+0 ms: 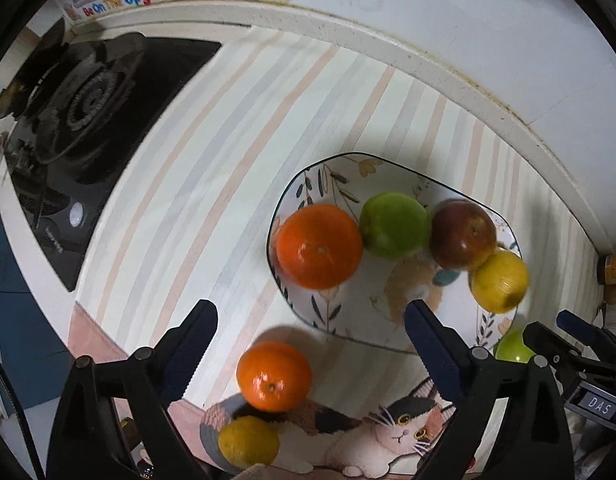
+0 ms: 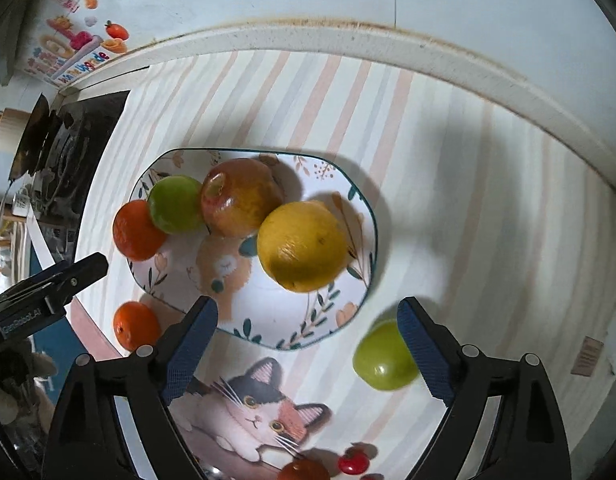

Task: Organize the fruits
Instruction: 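Carry the orange and lemon onto the floral plate and open both tools, then lift both open tools away from the plate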

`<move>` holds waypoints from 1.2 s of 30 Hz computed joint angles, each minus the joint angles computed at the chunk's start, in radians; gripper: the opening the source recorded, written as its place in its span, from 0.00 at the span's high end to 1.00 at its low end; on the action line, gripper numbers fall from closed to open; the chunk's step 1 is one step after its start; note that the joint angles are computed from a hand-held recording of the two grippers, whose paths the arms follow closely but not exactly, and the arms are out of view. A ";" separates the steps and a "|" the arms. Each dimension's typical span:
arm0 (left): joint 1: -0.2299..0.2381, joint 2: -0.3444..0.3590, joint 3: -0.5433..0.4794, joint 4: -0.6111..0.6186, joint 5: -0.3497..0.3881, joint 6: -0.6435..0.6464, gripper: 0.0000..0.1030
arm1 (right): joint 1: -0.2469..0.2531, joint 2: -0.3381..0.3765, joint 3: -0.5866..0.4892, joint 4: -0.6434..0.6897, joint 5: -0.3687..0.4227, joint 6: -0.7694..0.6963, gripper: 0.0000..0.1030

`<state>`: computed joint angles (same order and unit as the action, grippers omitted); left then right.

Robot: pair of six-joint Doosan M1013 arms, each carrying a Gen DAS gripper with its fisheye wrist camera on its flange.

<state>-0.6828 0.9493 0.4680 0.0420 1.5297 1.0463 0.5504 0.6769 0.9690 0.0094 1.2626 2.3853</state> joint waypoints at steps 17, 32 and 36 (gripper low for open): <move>-0.086 -0.286 0.404 0.149 -0.265 -0.164 0.07 | 0.113 -0.142 0.099 -0.195 -0.053 0.030 0.09; -0.152 -0.398 0.485 0.242 -0.338 -0.209 0.07 | 0.183 -0.250 0.145 -0.295 -0.096 0.048 0.09; -0.162 -0.416 0.498 0.273 -0.354 -0.224 0.07 | 0.193 -0.272 0.152 -0.316 -0.113 0.058 0.09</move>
